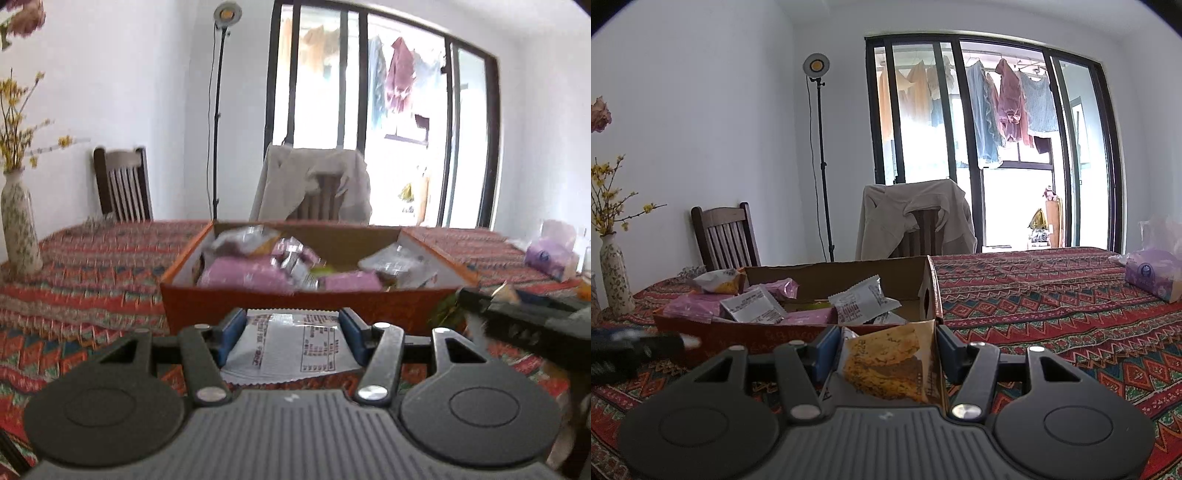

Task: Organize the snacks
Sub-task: 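Carry both packets into the box and open both grippers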

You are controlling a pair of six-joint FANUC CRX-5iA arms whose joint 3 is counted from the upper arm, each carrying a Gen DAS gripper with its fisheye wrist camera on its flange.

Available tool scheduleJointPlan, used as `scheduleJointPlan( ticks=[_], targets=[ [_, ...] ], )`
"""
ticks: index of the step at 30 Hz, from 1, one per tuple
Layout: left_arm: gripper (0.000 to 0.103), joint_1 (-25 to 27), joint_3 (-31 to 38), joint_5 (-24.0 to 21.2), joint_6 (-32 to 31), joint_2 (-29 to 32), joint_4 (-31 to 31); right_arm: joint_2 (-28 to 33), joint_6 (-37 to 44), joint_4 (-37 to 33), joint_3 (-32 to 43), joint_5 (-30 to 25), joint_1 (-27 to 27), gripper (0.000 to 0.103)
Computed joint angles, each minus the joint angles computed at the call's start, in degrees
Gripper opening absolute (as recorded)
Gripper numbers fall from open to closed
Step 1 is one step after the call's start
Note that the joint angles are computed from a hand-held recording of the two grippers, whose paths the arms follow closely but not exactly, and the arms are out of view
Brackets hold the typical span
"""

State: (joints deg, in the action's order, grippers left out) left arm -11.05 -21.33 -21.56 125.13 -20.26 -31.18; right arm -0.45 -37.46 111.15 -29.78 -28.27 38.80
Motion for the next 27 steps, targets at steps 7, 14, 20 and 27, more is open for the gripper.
scheduleJointPlan(
  ticks=[7, 14, 20, 27],
  targets=[
    [0.057, 1.37, -0.49, 4.11, -4.57, -0.92, 3.78, 0.25, 1.12, -0.37, 0.41, -0.77, 0.76, 0.056],
    [0.057, 2.77, 0.71, 6.6, -7.92, -0.08, 7.05, 0.74, 0.15, 3.0, 3.12, -0.57, 0.81, 0.055],
    [0.057, 1.34, 6.19, 4.29, 0.21, 2.96, -0.71, 2.79, -0.8, 4.65, 7.82, 2.14, -1.13, 0.055],
    [0.057, 1.58, 13.4, 0.7, 4.61, 8.26, -2.89, 6.76, -0.25, 5.47, 14.55, 3.37, -3.19, 0.055]
  ],
)
